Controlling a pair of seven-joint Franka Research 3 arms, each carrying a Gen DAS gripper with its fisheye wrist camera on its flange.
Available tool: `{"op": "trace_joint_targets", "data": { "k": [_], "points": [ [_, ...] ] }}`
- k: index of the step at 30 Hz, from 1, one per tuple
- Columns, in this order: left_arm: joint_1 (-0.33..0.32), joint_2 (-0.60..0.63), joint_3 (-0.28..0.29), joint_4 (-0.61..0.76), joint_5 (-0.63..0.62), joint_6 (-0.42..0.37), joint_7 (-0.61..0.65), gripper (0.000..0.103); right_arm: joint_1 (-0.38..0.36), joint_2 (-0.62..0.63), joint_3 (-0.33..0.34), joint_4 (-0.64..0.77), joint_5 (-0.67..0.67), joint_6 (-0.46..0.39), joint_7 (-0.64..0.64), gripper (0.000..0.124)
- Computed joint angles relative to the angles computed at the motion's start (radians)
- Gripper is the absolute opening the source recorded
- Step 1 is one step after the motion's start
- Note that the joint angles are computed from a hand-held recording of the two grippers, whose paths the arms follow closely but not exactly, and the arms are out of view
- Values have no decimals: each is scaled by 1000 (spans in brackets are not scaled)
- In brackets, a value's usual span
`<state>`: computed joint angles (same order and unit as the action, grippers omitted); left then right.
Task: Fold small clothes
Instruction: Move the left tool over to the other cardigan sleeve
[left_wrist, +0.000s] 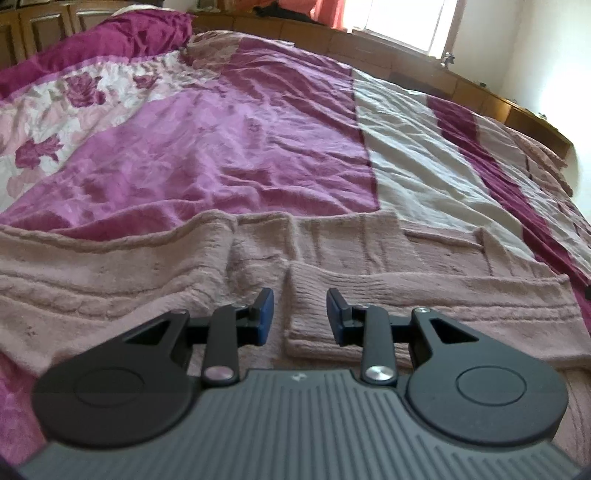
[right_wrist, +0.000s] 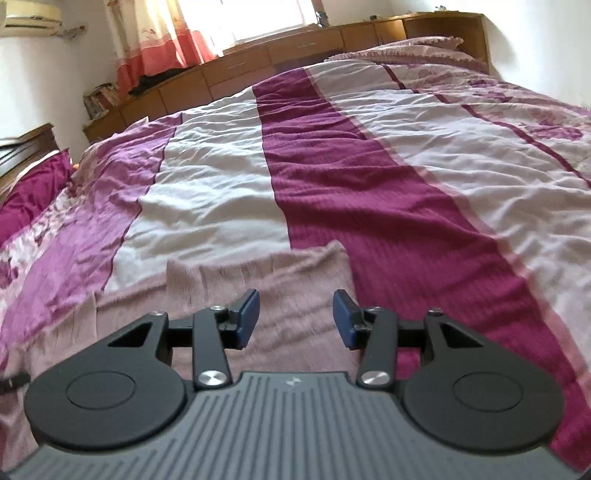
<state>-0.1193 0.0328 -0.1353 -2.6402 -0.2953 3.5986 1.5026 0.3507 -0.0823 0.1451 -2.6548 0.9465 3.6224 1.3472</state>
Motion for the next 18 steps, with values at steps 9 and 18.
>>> {"op": "trace_joint_targets", "data": {
  "k": [9, 18],
  "points": [
    [-85, 28, -19, 38, -220, -38, 192, 34, 13, -21, 82, -70, 158, 32, -192, 52],
    [-196, 47, 32, 95, -493, -60, 424, 36, 47, 16, 9, -127, 23, 52, -34, 52]
  ]
}}
